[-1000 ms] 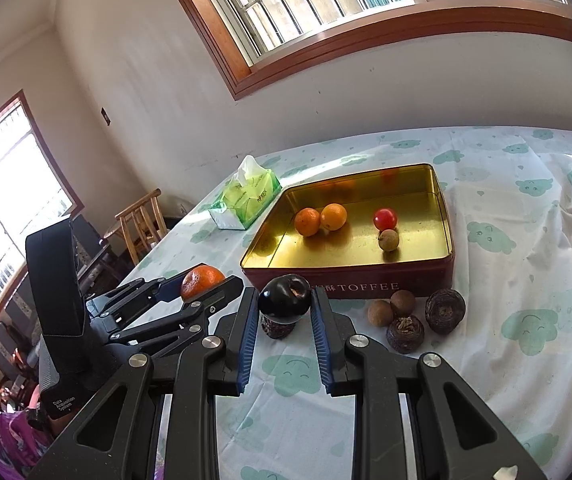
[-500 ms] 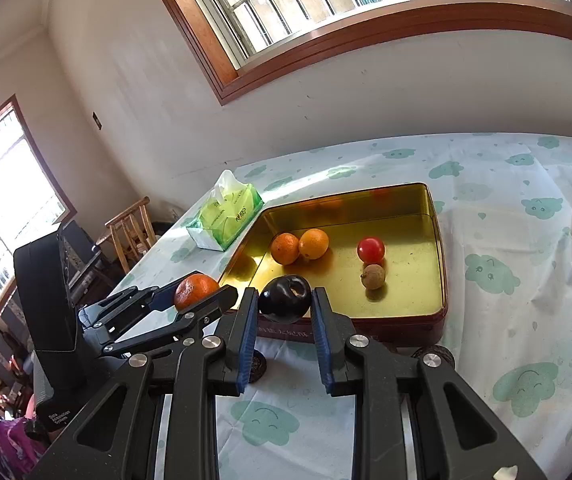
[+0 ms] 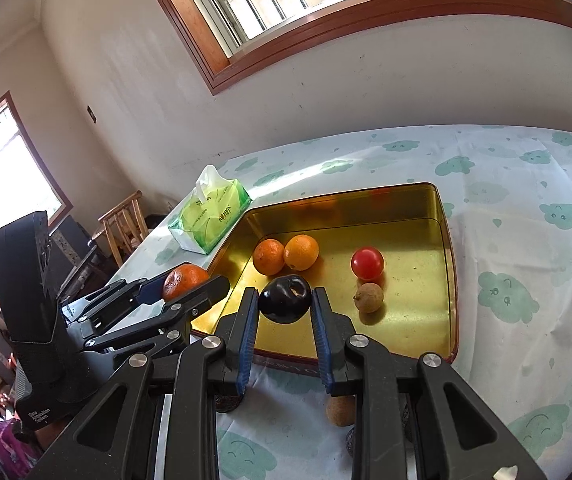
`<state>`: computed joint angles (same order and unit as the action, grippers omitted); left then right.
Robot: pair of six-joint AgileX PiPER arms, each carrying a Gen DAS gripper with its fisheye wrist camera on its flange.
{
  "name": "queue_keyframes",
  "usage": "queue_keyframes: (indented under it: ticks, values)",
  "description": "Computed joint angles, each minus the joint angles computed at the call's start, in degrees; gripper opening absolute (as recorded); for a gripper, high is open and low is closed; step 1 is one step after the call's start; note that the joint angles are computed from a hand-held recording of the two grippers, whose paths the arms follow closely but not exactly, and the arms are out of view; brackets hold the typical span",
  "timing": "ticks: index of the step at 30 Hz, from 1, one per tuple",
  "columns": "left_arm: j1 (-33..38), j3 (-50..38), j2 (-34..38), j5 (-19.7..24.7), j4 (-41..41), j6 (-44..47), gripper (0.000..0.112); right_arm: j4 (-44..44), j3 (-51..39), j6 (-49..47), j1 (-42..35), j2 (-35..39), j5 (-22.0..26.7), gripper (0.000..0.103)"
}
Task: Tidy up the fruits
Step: 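Carry the black fruit and tangerine over the tin with both tools, then lower both fruits into the tin and open both tools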
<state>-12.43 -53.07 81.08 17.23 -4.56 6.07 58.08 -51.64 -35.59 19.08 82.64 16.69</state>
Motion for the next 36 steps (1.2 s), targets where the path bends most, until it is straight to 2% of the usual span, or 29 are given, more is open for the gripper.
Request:
queue_keyframes:
  ticks: [12, 36]
  values:
    - [0.5, -3.8, 5.4, -0.4, 2.9, -2.2, 0.04, 0.4, -6.2, -1.6, -0.4, 7.5, 1.5, 0.024]
    - [0.8, -7.2, 10.9, -0.8, 2.6, -0.8, 0.04, -4.7, -12.5, 3.0, -0.3, 13.8, 2.9, 0.024]
